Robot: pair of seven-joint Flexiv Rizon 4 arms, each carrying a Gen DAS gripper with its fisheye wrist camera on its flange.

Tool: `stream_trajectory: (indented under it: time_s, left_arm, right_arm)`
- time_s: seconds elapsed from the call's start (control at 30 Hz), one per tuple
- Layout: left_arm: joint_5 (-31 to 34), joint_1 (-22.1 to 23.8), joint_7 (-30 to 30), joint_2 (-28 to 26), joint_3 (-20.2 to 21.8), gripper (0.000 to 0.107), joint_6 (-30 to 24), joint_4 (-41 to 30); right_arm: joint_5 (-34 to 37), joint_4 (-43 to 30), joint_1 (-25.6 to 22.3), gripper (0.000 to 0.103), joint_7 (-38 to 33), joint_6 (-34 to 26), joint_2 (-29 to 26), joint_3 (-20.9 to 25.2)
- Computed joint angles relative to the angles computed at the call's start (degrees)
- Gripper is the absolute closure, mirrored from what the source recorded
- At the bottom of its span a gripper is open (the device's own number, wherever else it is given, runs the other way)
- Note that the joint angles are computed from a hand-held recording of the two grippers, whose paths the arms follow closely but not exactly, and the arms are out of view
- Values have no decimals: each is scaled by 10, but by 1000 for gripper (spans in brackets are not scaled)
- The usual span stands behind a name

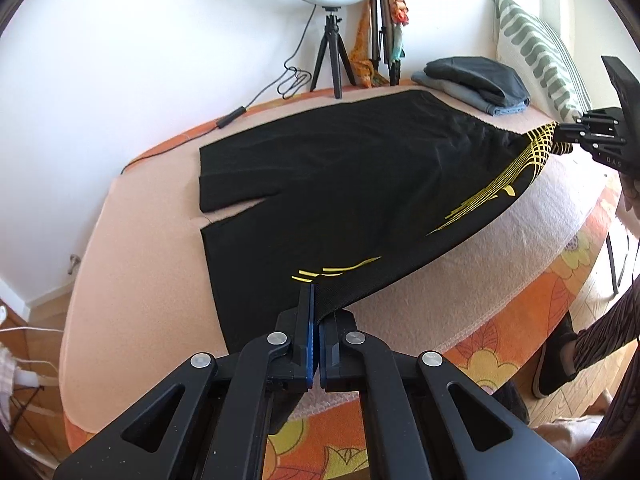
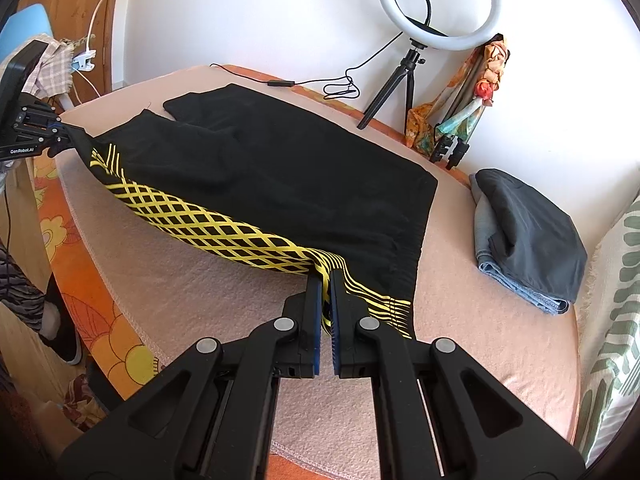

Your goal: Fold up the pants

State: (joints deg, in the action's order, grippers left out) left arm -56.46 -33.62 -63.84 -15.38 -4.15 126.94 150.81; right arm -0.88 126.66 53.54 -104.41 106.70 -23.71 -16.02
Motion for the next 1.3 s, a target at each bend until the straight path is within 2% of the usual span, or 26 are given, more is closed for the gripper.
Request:
stream_trajectory:
  time_s: [0.27, 0.53, 0.7, 0.93, 1.1, 1.2, 1.3]
  left_arm:
    - [46, 39, 11, 16, 13, 107, 14, -23]
    - [75, 76, 63, 3, 28, 107, 1, -73]
    - [139, 123, 45, -6, 41, 107, -33, -106]
    - [123, 127, 111, -37, 82, 107, -99, -171]
    - [71, 76, 182, -81, 151, 107, -146, -230]
    - [65, 65, 195, -105, 179, 107, -176, -265]
    - [54, 22, 200, -144, 246, 107, -226, -308]
  right_arm:
    - [52, -21, 81, 100, -13, 19, -1, -79]
    - [29, -83, 76, 100, 5, -12, -33, -99]
    - [-22, -150, 46, 100, 36, -41, -70, -96]
    - [-106, -278, -1, 100, 84, -105, -144, -84]
    - [-154, -374, -61, 101, 109, -170, -192, -27]
    - [-178, -425, -90, 101, 119, -205, -222, 1]
    - [-198, -483, -124, 101, 120, -253, -255, 41]
